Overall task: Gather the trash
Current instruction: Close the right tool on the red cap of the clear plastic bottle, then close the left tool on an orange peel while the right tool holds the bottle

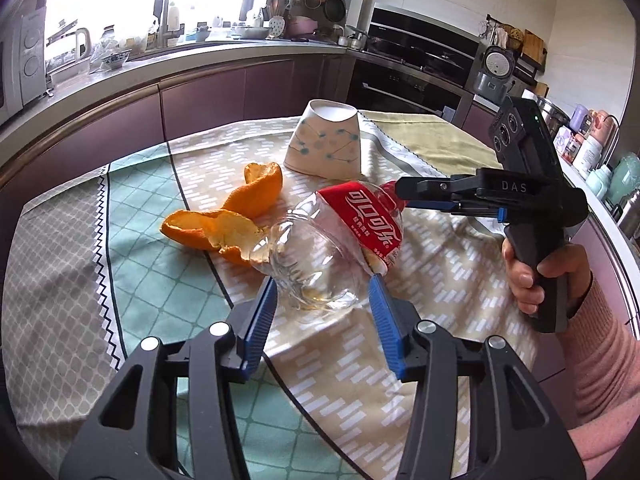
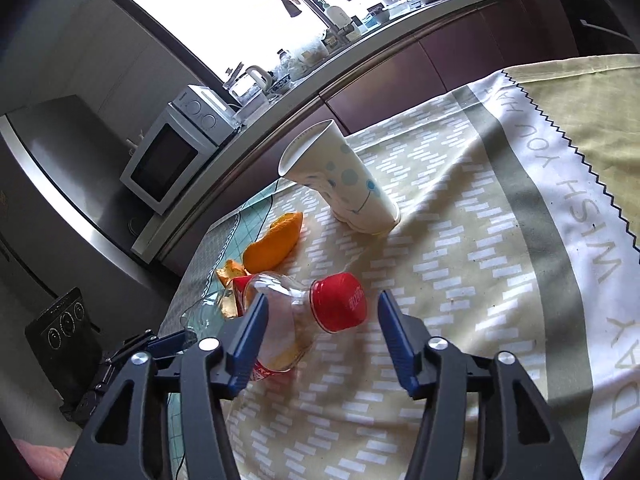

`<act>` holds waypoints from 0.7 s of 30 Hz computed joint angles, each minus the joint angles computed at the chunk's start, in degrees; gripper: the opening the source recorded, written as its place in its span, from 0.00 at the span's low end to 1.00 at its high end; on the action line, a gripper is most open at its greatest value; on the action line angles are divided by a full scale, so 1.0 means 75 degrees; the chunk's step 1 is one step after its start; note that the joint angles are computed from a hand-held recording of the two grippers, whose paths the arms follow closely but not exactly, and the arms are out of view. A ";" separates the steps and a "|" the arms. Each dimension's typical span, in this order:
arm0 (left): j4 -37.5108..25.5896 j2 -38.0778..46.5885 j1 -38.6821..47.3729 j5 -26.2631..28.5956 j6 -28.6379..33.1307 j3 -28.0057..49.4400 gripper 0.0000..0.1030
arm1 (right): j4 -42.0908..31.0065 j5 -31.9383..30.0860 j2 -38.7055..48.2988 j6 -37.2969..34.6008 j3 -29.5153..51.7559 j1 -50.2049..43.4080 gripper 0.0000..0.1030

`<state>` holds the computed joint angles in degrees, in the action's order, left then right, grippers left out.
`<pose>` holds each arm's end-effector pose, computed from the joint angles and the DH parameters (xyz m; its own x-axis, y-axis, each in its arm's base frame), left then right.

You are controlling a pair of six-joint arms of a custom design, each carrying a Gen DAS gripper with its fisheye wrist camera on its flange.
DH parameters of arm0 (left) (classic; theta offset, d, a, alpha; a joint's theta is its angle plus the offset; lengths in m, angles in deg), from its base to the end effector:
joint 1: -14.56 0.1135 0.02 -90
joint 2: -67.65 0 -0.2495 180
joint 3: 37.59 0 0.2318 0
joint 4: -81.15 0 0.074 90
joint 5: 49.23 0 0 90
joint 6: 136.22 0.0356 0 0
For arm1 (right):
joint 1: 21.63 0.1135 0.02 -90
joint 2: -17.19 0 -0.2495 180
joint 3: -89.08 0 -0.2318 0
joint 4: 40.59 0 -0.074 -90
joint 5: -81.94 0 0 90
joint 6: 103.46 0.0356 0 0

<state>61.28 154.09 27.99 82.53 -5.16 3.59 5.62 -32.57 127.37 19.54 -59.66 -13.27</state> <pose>0.2097 0.0257 0.1066 -0.6002 0.3604 -0.7140 0.6544 0.7345 -0.1794 0.2354 0.0495 0.0627 -0.7085 0.3968 -0.5836 -0.1094 0.7552 0.6463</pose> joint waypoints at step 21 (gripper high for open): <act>-0.0073 0.0685 0.0117 0.0009 -0.0174 0.0485 0.46 | 0.0962 -0.0907 0.0477 0.0291 -0.0114 -0.0184 0.29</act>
<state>60.73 159.23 28.86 82.59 -6.46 7.23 12.83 -39.37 130.95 21.72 -60.52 -14.65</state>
